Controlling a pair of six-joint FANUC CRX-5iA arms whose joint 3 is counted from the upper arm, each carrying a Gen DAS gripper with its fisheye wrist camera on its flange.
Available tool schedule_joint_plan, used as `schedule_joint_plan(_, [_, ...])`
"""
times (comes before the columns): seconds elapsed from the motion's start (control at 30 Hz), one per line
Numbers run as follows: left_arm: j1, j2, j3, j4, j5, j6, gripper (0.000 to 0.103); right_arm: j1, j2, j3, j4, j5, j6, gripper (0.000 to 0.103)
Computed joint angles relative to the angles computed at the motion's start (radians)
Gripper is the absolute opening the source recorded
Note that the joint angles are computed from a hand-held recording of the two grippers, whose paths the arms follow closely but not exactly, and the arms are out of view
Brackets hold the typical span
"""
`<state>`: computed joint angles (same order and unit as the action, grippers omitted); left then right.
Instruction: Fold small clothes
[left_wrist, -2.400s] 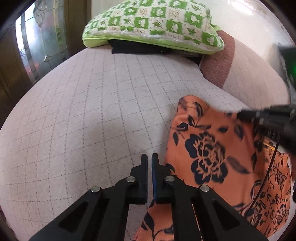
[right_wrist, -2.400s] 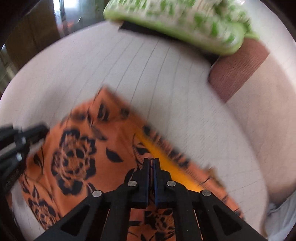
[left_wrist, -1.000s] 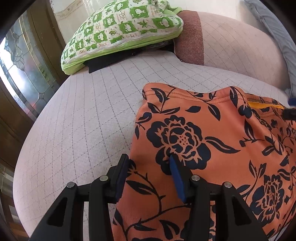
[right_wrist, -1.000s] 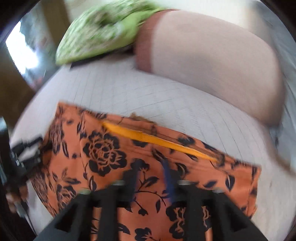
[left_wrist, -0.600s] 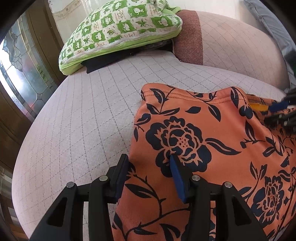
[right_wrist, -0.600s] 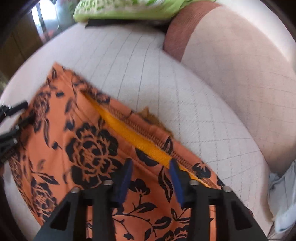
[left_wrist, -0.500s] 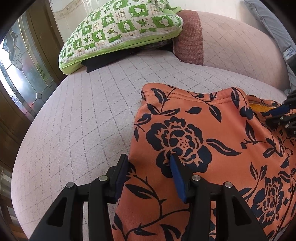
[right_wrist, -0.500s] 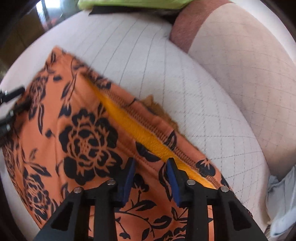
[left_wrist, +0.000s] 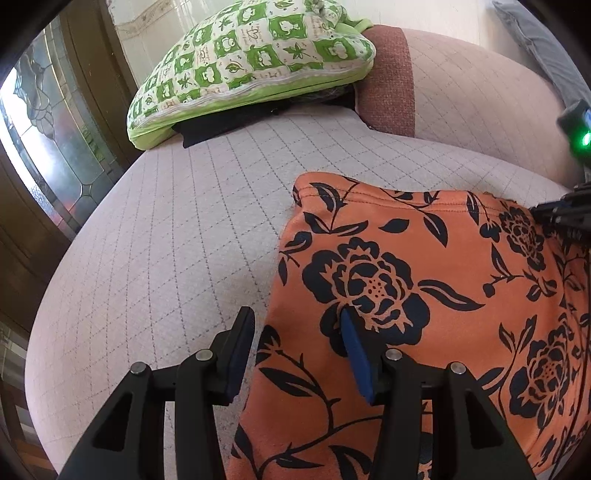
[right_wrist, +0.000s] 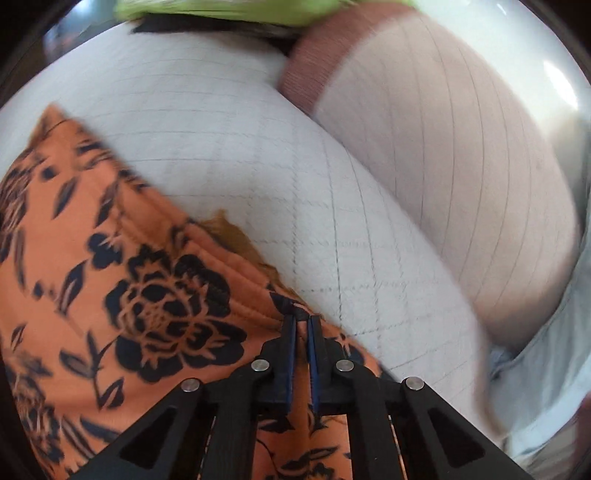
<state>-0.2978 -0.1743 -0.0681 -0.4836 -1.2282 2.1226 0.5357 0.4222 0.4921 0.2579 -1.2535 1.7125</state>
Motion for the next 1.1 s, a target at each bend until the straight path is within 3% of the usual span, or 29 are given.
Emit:
schedule_joint_plan(0.17, [-0.074, 0.033, 0.043, -0.118, -0.084, 0.056, 0.058, -0.095, -0.059, 0.078, -0.219, -0.029, -0.114, 0.011])
schedule_joint_plan(0.23, [-0.088, 0.037, 0.051, -0.146, -0.107, 0.081, 0.058, -0.111, -0.129, 0.017, -0.223, 0.015, -0.145, 0.012])
schedule_joint_plan(0.37, [-0.130, 0.062, 0.074, -0.230, -0.175, 0.112, 0.058, -0.163, -0.229, -0.083, -0.231, 0.003, -0.193, 0.012])
schedule_joint_plan(0.47, [-0.137, 0.082, 0.086, -0.256, -0.226, 0.116, 0.058, -0.158, -0.310, -0.252, -0.147, -0.001, -0.248, 0.012])
schedule_joint_plan(0.57, [-0.105, 0.061, 0.074, -0.215, -0.222, 0.124, 0.058, -0.168, -0.383, -0.422, -0.069, 0.029, -0.317, 0.012])
schedule_joint_plan(0.63, [-0.112, 0.053, 0.077, -0.227, -0.231, 0.130, 0.058, -0.187, -0.502, -0.563, -0.066, 0.179, -0.329, 0.011])
schedule_joint_plan(0.67, [-0.120, 0.050, 0.079, -0.237, -0.239, 0.131, 0.057, -0.174, -0.542, -0.624, 0.013, 0.194, -0.401, 0.010])
schedule_joint_plan(0.83, [-0.165, 0.031, 0.088, -0.253, -0.238, 0.153, 0.057, -0.177, -0.587, -0.675, 0.092, 0.102, -0.601, 0.014])
schedule_joint_plan(0.97, [-0.224, 0.019, 0.094, -0.267, -0.211, 0.164, 0.057, -0.098, -0.754, -0.810, 0.129, 0.265, -0.705, 0.014])
schedule_joint_plan(1.1, [-0.245, 0.020, 0.088, -0.190, -0.151, 0.098, 0.068, -0.035, -0.761, -0.763, -0.021, 0.265, -0.649, 0.014])
